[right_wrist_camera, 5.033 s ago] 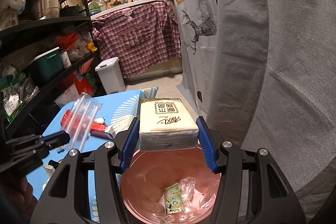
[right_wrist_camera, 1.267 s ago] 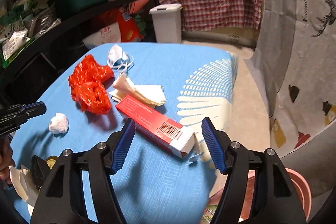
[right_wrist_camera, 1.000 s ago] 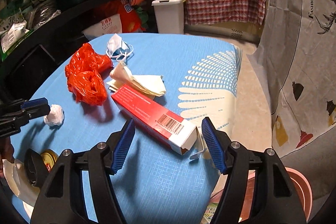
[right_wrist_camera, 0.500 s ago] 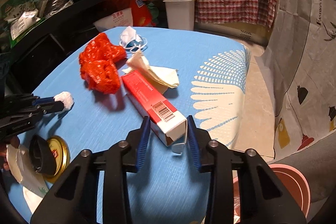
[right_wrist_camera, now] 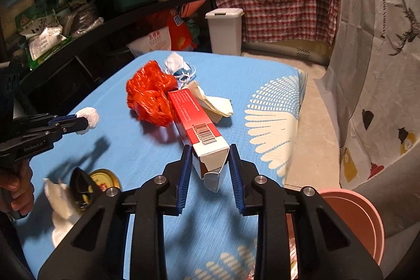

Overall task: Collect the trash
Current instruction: 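Close the left tool on the white tissue while the right tool closes on the red box, then carry the white tissue in the left tool over the bin while the right tool carries the red box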

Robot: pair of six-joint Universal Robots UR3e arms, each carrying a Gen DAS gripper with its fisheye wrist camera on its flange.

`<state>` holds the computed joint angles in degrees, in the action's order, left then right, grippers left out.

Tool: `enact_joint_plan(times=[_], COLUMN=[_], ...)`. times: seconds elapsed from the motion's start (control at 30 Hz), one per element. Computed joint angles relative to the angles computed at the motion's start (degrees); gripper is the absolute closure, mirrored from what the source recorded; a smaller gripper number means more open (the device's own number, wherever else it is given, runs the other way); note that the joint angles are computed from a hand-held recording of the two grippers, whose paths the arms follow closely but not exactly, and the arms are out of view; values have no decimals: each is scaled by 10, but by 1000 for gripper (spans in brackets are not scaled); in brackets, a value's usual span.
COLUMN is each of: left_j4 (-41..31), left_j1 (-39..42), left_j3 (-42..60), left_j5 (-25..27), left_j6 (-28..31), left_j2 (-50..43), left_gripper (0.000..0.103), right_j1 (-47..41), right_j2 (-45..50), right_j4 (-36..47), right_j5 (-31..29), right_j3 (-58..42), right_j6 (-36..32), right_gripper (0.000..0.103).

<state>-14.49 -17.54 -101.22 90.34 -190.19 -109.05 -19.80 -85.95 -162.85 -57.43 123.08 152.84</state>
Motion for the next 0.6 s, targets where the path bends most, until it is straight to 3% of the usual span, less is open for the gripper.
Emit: enact_joint_plan(times=[0.33, 0.6], left_j4=[12, 10], left_j1=[-28, -62], left_j3=[-36, -42], left_j5=[8, 27], left_j6=[-15, -32], left_j2=[74, 115], left_gripper=[91, 91], right_j1=[-56, -154], right_j2=[-176, -367], right_j4=[77, 243], right_j5=[44, 120], right_j3=[72, 124], right_j6=[-8, -56], right_gripper=[75, 75])
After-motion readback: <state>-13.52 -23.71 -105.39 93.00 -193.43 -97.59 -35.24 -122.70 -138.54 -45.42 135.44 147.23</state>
